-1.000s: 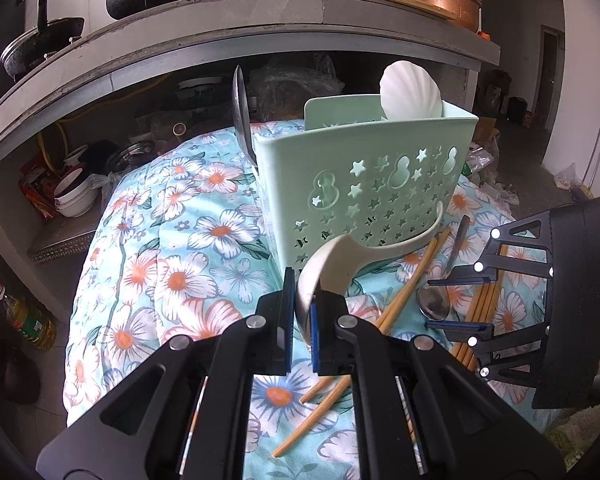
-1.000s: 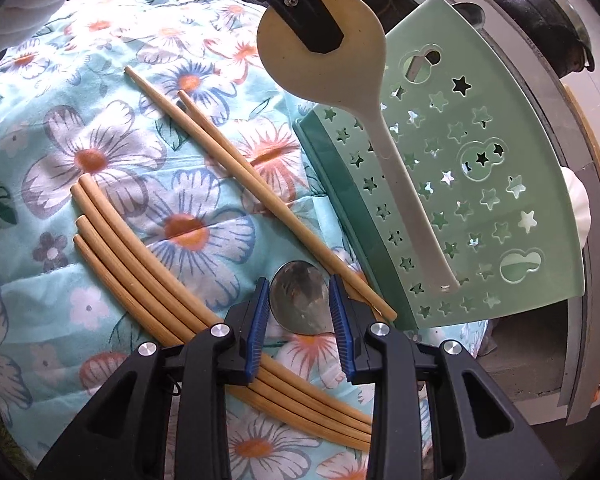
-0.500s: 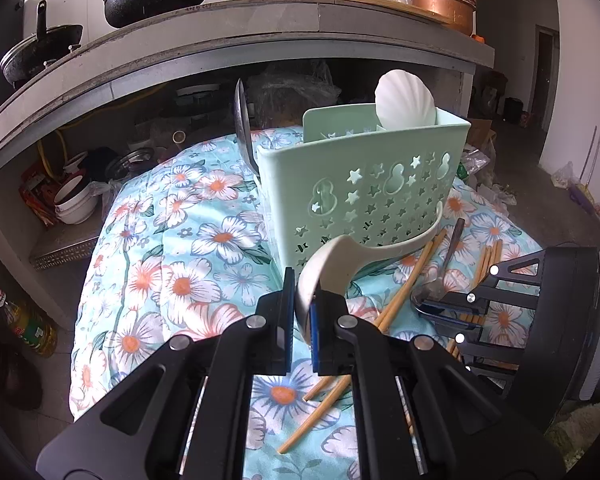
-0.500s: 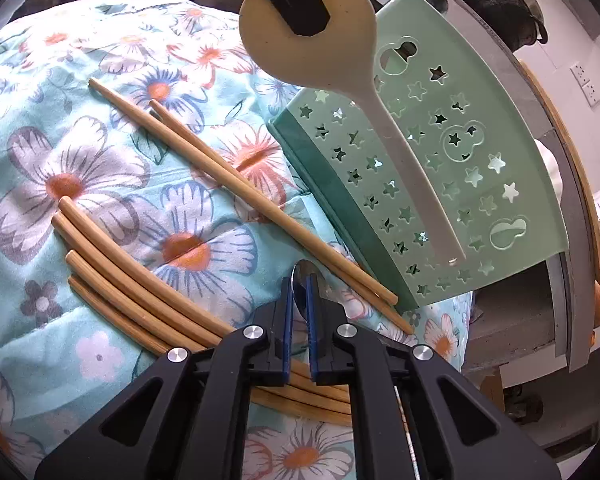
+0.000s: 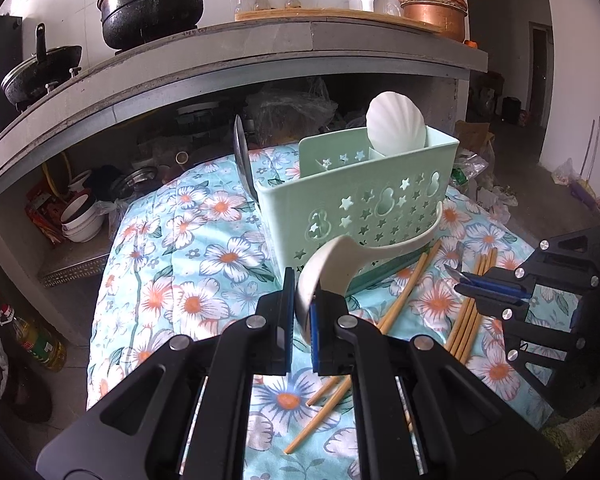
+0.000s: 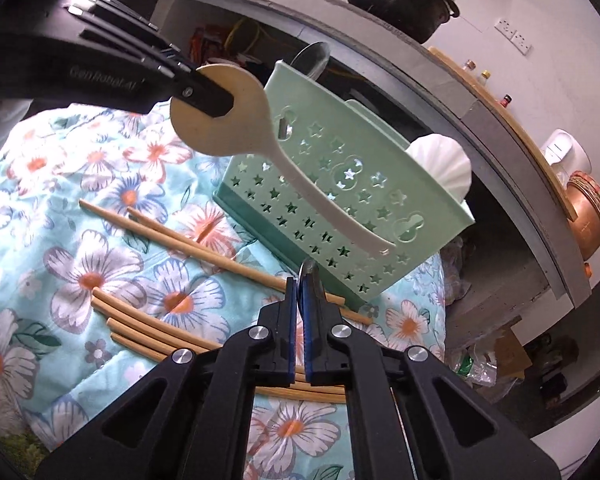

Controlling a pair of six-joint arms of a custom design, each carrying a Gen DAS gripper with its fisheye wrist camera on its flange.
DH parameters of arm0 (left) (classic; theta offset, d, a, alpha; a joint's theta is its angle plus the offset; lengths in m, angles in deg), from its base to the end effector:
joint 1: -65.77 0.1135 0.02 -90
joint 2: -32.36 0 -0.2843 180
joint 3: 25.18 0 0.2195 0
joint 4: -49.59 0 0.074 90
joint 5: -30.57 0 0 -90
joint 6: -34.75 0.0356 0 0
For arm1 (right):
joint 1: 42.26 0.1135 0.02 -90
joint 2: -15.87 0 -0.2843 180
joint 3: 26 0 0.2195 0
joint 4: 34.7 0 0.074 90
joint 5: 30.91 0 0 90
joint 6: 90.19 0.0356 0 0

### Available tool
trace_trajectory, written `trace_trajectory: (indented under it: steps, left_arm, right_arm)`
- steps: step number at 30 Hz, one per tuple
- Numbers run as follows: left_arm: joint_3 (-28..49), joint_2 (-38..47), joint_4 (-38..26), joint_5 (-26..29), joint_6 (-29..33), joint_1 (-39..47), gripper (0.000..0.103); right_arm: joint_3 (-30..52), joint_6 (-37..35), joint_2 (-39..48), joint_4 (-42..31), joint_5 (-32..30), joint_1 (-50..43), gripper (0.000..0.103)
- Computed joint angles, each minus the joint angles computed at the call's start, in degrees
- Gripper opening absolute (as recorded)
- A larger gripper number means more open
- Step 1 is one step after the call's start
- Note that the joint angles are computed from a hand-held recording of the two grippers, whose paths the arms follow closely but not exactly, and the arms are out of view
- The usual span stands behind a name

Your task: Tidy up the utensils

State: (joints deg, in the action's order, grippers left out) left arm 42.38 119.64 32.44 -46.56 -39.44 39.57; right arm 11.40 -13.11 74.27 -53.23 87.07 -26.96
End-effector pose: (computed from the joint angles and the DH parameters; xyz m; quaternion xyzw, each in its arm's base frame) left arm 0.2658 -0.1396 0.2582 0.3654 0.8118 -0.1401 0.4335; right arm 0.1561 0.0254 0.2099 -0.1140 0.8764 -0.2100 0.4181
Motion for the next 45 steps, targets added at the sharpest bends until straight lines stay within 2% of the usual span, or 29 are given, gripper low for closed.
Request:
trace_trajectory:
  steps: [3,12,18,26,30,35,40,45]
  left_arm:
    - [-0.26,-1.32,-0.21,-0.71,0.02,-0.49,0.006]
    - [0.0,-5.79,-1.64,-2.45,0.25,-1.46,0.006]
    - [1.14,-9.35,-2.92,-2.66,-0.1,-1.36,0.006]
    - [6.25,-13.51,-8.07,-0.52,0.21,1.18,0.006]
    - [9.12,-14.51,-9.63,-1.55,1.78,2.65,0.006]
    - [12.28,-12.8,-10.33,-7.73,7.57,1.63,0.006]
    - [13.81,-8.5,-7.37,-20.01,18.32,-3.35,0.006]
    - [14.81,-4.78,-4.85,-26.21,26.82,-5.46,0.006]
  right_arm:
    - [1.41,0.92,-3.98,-2.96,-3.46,-3.63,0.003]
    - [5.44,0.59,-11.04,-7.61,-21.13,-21.97,0.002]
    - [5.95,1.26,-13.88,-8.86,-28.32,-29.36,0.003]
    - [6.23,0.65,-15.9,-9.76,-36.3,-38.09,0.003]
    - [6.36,0.37,-15.2,-9.59,-40.3,-42.09,0.003]
    - [6.49,0.16,-14.01,-8.79,-43.63,-45.03,0.003]
    - [5.96,0.18,-13.29,-7.62,-44.38,-45.46,0.003]
    - [5.71,0.45,-12.17,-6.5,-45.03,-46.16,0.002]
